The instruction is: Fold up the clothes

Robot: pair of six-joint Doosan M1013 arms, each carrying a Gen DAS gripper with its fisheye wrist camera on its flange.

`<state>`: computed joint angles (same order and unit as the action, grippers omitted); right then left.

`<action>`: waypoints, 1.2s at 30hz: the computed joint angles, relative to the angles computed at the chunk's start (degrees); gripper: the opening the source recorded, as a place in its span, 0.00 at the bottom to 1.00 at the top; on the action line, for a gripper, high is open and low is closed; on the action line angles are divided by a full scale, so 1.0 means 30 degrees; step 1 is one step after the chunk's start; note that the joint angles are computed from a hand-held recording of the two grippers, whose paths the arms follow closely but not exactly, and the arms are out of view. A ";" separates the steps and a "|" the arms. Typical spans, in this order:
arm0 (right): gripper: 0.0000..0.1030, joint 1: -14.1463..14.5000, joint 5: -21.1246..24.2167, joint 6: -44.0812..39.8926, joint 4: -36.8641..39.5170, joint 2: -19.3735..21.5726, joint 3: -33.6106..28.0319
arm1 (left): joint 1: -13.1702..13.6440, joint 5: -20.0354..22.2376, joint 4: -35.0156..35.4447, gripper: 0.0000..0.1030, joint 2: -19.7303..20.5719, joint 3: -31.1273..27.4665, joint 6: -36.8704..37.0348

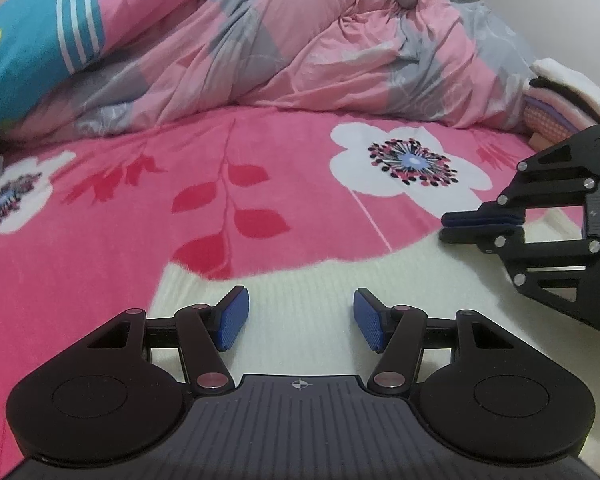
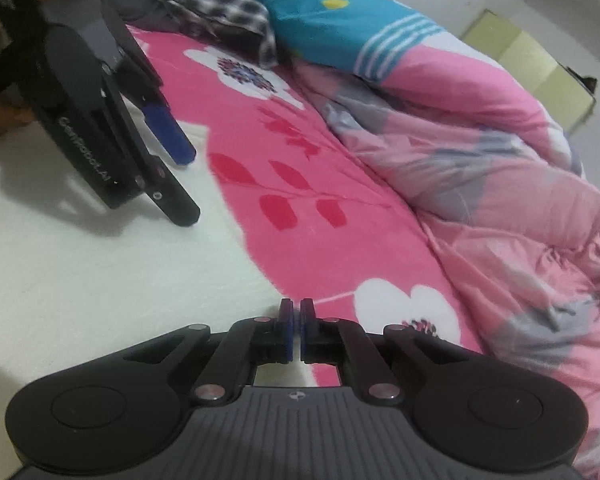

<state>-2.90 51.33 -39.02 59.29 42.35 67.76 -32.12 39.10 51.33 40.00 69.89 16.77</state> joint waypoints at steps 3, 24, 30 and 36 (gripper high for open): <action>0.01 0.0164 -0.1261 -0.0714 0.0464 0.0140 0.0399 | 0.0014 0.0545 -0.0591 0.57 0.0325 -0.0468 0.0926; 0.36 -0.1799 0.4986 0.6689 -0.2891 0.2115 -0.5113 | 0.0002 0.0985 -0.0961 0.58 0.0557 -0.0746 0.1428; 0.35 -0.1397 0.3917 0.7291 -0.3633 0.2312 -0.5087 | 0.0007 0.0886 -0.0910 0.58 0.0534 -0.0681 0.1290; 0.38 -0.1599 -0.0705 1.5575 -0.4007 0.2356 -0.5373 | 0.0075 0.0525 -0.0926 0.59 0.0459 -0.0507 0.0985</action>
